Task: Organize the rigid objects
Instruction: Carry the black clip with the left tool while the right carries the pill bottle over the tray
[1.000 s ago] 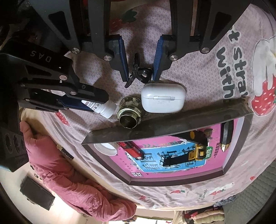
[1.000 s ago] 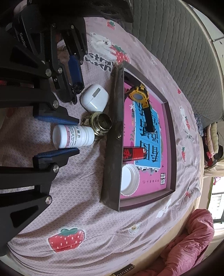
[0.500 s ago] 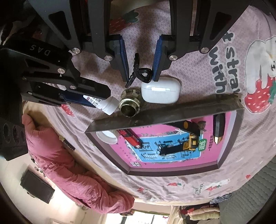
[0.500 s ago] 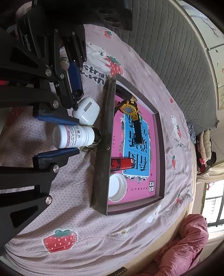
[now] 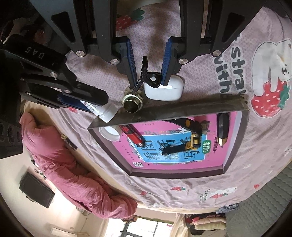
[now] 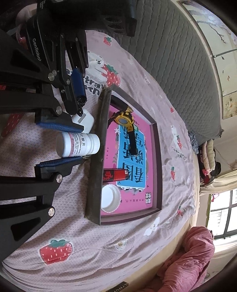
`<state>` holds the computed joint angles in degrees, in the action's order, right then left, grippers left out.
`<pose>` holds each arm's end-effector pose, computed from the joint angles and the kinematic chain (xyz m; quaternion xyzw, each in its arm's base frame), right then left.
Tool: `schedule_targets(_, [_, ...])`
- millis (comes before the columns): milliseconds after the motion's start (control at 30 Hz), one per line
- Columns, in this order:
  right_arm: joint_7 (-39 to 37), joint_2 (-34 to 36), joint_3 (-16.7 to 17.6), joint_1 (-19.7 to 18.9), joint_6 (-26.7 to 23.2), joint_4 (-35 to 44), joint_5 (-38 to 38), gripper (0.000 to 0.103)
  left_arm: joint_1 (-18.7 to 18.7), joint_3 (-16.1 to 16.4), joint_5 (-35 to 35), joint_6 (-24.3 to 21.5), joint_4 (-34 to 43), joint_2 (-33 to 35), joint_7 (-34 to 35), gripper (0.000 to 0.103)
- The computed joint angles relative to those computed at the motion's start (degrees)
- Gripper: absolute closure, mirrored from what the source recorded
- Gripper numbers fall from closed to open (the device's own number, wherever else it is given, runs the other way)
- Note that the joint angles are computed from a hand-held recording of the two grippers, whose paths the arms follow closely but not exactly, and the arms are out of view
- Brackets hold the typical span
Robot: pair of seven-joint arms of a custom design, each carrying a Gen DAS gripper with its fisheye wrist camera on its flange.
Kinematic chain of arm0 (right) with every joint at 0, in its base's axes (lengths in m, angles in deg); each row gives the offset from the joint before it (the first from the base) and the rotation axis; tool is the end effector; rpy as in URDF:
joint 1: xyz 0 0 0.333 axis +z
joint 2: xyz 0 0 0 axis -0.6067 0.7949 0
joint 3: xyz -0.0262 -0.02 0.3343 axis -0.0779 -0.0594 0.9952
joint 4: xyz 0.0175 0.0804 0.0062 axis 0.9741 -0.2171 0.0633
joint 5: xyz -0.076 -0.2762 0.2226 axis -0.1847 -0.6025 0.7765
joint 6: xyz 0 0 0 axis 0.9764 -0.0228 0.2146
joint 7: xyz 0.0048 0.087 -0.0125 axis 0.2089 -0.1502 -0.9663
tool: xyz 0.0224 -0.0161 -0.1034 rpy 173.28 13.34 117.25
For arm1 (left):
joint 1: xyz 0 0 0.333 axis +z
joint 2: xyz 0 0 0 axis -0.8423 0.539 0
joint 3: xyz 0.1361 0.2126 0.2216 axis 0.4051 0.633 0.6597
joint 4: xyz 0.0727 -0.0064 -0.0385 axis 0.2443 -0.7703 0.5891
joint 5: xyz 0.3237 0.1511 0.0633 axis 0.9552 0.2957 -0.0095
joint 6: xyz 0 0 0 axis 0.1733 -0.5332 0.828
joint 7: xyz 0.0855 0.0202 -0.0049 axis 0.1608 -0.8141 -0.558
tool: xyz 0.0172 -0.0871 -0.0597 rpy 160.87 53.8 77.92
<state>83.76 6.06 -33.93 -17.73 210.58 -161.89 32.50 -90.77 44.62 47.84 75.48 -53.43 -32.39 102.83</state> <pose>0.5028 0.1980 0.4712 -0.7667 0.5273 -0.0846 0.3562 0.4781 -0.4264 0.4578 -0.6491 0.6864 -0.3111 0.1036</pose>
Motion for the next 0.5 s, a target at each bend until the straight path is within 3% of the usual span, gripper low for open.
schedule_targets(500, [-0.95,0.85,0.19,-0.64,2.62,1.21,1.79,0.076,1.22,1.94,8.67,-1.02,-0.37,-2.06,-9.72,0.076])
